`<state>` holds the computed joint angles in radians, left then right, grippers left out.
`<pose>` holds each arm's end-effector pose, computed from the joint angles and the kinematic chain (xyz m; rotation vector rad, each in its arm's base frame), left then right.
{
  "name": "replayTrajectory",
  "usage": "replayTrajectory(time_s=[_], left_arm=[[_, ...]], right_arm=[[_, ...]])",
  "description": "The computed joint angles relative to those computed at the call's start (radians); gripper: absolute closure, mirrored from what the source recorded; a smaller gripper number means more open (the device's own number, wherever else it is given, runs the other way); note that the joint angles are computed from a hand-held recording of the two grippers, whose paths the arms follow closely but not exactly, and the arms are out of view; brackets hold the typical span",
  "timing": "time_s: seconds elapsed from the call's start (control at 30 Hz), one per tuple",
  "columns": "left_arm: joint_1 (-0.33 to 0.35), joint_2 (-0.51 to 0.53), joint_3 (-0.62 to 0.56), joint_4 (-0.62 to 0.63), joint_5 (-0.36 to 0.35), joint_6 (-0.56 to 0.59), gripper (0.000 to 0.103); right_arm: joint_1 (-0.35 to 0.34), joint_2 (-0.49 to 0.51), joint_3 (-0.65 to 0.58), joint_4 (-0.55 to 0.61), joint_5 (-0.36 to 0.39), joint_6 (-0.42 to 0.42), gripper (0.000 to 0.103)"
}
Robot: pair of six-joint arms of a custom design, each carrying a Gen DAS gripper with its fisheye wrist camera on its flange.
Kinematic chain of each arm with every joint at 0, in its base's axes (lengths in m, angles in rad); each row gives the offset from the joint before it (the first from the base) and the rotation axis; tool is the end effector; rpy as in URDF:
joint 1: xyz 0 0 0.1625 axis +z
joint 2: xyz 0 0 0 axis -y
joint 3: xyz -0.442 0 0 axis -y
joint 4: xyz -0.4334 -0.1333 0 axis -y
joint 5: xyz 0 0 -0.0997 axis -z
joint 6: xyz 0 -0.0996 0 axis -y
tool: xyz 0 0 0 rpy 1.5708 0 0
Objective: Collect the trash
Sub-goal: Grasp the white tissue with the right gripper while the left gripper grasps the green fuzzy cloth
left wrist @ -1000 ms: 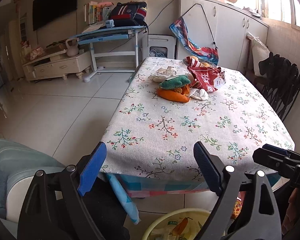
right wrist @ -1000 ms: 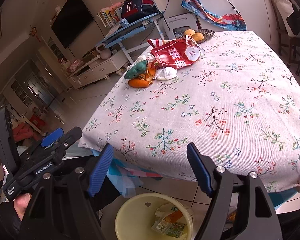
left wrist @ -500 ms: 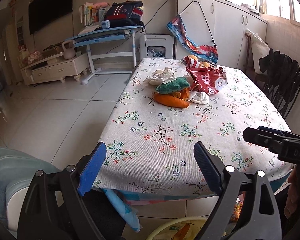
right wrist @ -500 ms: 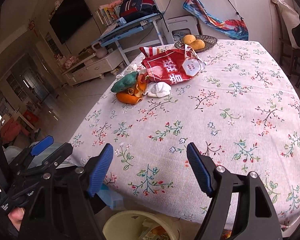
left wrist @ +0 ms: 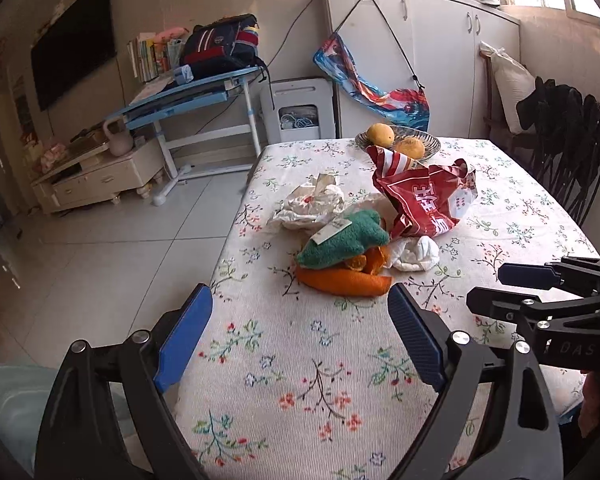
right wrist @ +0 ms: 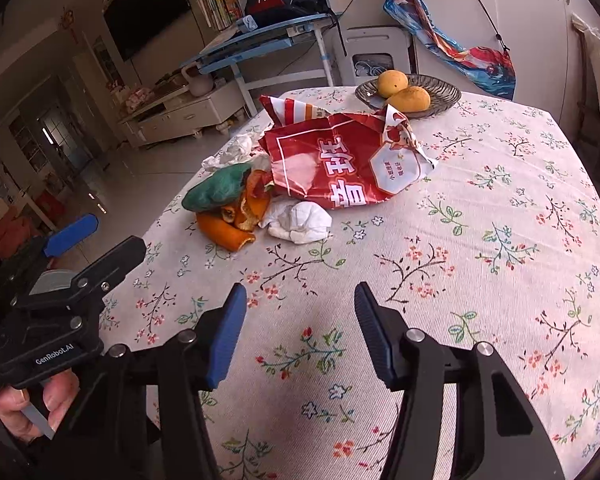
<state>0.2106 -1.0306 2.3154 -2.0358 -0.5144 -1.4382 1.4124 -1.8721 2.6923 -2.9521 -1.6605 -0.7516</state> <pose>-0.3274 -0.2950 0.0194 0.4260 2.0054 -0.9951 0.0752 -0.3175 0.2367 0.7675 -2.6328 0.6557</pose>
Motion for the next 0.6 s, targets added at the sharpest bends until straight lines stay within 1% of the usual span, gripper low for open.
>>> replayTrajectory(time_s=[0.07, 0.17, 0.2, 0.23, 0.27, 0.33, 0.37, 0.47, 0.53, 0.57, 0.6], left_arm=[[0.036, 0.025, -0.014, -0.065, 0.021, 0.101, 0.017], [0.089, 0.062, -0.034, -0.165, 0.034, 0.237, 0.017], [0.102, 0.072, -0.040, -0.186, 0.039, 0.271, 0.017], [0.115, 0.081, -0.046, -0.196, 0.049, 0.292, 0.017], [0.128, 0.085, -0.048, -0.219, 0.054, 0.318, 0.017], [0.152, 0.091, -0.047, -0.295, 0.053, 0.384, 0.017], [0.163, 0.094, -0.047, -0.335, 0.052, 0.416, 0.017], [0.185, 0.112, -0.045, -0.465, 0.039, 0.536, 0.027], [0.200, 0.122, -0.048, -0.536, 0.017, 0.604, 0.038], [0.206, 0.127, -0.049, -0.561, 0.003, 0.628, 0.042], [0.213, 0.129, -0.051, -0.580, -0.014, 0.649, 0.055]], right_arm=[[0.005, 0.050, -0.018, -0.026, -0.009, 0.006, 0.048], [0.015, 0.116, -0.040, -0.063, -0.018, 0.013, 0.049], [0.019, 0.135, -0.048, -0.072, -0.020, 0.014, 0.050], [0.024, 0.155, -0.055, -0.085, -0.025, 0.017, 0.053], [0.026, 0.171, -0.063, -0.089, -0.027, 0.020, 0.054], [0.022, 0.193, -0.078, -0.088, -0.020, 0.030, 0.054], [0.021, 0.199, -0.087, -0.072, -0.017, 0.040, 0.057], [0.027, 0.212, -0.102, -0.059, -0.010, 0.048, 0.061], [0.027, 0.217, -0.115, -0.035, -0.003, 0.064, 0.062], [0.032, 0.218, -0.116, -0.031, -0.003, 0.063, 0.064], [0.040, 0.225, -0.120, -0.028, -0.011, 0.057, 0.066]])
